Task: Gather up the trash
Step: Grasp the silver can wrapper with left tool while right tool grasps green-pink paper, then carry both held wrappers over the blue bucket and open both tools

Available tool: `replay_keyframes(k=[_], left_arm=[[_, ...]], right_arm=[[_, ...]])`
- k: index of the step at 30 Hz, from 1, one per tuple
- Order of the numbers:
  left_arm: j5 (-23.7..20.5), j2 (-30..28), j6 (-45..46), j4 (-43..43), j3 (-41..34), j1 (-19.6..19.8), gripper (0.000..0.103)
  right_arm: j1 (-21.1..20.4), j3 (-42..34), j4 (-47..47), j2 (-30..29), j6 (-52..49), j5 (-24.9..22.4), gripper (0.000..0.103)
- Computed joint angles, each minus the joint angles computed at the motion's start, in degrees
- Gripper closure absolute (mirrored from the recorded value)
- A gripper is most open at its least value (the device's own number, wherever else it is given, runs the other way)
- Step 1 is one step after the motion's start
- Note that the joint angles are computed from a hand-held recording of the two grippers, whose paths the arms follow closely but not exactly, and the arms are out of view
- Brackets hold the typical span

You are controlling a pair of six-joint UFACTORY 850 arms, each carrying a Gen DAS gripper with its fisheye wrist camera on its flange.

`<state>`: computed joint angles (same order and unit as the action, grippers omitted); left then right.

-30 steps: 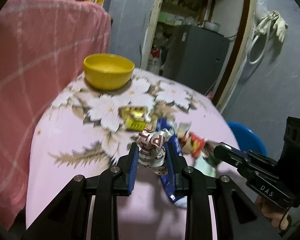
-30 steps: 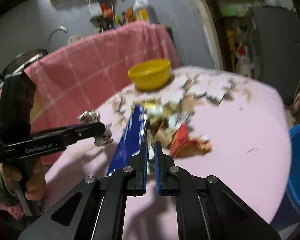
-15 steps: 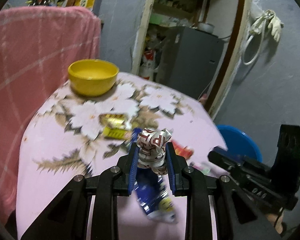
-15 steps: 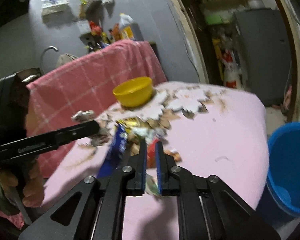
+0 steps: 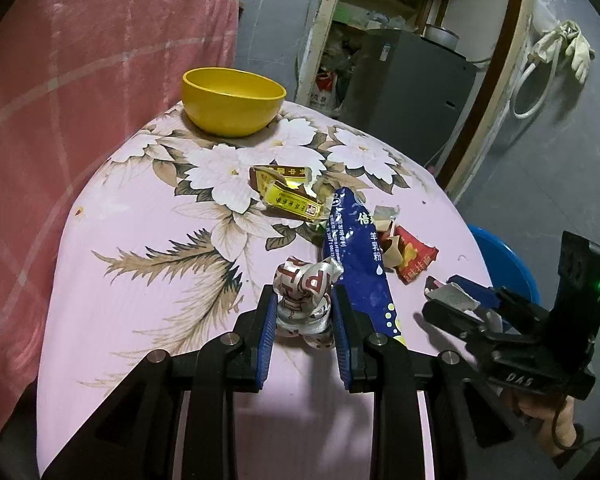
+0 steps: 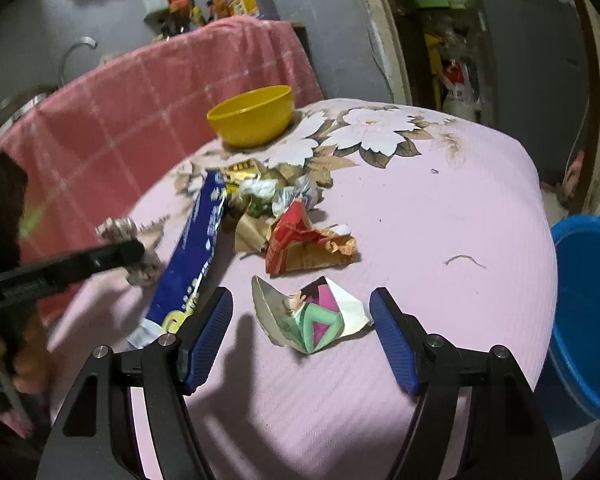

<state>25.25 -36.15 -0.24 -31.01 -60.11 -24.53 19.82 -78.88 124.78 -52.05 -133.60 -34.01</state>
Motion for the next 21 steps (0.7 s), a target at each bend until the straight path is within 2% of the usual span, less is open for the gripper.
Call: replay_keyframes(k=[1,4,9,11,15,21], left_arm=[[0.0,-0.1,0.8,-0.6,-0.1,-0.2,0.080],[-0.1,-0.1,1.3,-0.8,-0.3,-0.3,0.080],[1.1,0.1,0.4,0.2,-0.3,-0.6,0.080],[2.4,0.4,0.0,1.1,-0.3,-0.8,0.080],[6.7,0.8,1.0,2.5,-0.9,-2.0,0.080],[12.2,-0.9,1.6,7.1,-5.3,-4.2,0.080]], right_arm=[[0.4,0.2,1.3,0.2,-2.0,1.0,0.034],[1.1,0.5,4.4,0.4,-6.4,2.9,0.060],[1.1,0.6,5.2,0.4,-7.3,2.9,0.064],[0.8,1.2,5.9,0.8,-7.4,1.1,0.064],[-0.4,5.1,14.6,3.2,-14.1,-6.4,0.064],[-2.5,12.8,33.1,8.1,-26.8,-21.0,0.063]])
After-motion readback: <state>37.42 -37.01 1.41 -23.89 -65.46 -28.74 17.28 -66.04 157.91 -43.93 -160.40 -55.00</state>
